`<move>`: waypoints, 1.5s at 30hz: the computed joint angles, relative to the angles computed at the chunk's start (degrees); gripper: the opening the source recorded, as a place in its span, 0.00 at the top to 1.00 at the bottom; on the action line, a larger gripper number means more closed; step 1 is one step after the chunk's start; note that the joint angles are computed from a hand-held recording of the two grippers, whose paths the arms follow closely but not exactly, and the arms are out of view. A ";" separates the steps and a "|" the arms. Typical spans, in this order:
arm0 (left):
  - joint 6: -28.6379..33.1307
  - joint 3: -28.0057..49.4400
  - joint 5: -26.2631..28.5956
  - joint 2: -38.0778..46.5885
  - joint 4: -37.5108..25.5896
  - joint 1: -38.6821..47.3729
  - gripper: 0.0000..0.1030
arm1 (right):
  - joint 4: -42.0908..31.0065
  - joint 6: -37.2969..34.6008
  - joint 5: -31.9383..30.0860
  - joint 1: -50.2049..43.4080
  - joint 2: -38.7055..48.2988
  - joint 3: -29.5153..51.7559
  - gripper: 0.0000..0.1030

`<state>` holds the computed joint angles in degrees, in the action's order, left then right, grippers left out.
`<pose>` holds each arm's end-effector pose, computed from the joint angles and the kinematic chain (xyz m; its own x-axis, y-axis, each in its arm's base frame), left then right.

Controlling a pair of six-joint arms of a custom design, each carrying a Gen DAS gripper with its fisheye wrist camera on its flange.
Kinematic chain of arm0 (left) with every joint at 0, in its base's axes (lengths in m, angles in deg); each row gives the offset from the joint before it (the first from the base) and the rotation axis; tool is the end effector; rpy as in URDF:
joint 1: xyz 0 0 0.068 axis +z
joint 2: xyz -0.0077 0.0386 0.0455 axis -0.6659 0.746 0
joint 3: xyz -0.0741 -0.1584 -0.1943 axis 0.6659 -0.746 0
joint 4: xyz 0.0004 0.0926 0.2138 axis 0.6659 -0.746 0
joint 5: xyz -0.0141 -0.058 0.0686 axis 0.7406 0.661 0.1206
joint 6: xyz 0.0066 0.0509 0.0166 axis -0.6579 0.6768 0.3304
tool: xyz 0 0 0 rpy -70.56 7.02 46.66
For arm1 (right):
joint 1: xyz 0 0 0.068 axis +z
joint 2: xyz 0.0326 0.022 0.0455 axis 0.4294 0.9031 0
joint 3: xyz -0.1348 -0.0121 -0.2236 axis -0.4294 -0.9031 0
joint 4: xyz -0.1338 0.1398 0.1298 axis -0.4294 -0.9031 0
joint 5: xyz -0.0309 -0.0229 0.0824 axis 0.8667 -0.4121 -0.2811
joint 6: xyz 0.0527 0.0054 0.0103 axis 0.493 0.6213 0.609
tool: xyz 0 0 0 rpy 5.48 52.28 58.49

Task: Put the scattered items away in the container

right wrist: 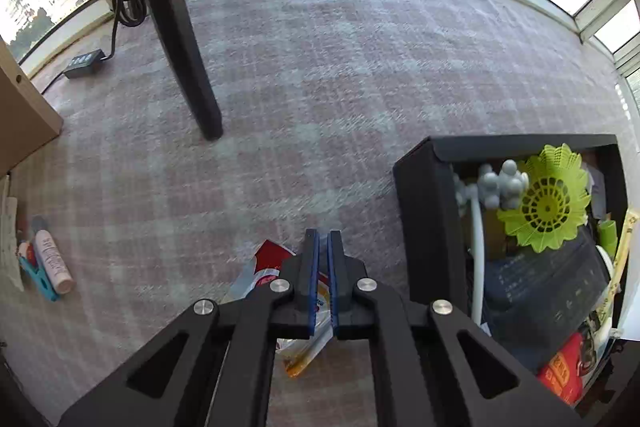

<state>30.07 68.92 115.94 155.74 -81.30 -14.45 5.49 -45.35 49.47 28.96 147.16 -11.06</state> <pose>0.3097 0.1314 0.2129 -0.6797 0.2065 -0.7038 0.5093 0.8234 -0.2502 0.2331 0.0150 0.2035 -0.8951 0.4169 -0.1582 0.4042 0.9084 0.1067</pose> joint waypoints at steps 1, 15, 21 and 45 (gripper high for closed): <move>0.04 0.24 0.38 0.11 -0.25 0.44 0.34 | -0.22 0.10 -1.50 0.16 -3.57 -0.69 0.96; -4.50 -3.61 -4.58 -0.53 3.95 -5.10 0.34 | -4.07 20.55 9.53 29.20 -32.02 -15.16 0.46; -13.84 -4.51 -9.61 -0.76 11.10 -16.22 0.34 | -2.04 36.60 18.56 46.50 -33.67 -20.92 0.46; -22.32 5.30 -26.84 15.05 19.07 -34.72 0.42 | 5.56 34.95 20.88 47.98 -26.64 -23.53 0.46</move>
<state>7.75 74.23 89.10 170.79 -62.24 -49.16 11.05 -10.40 70.35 76.94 120.52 -34.58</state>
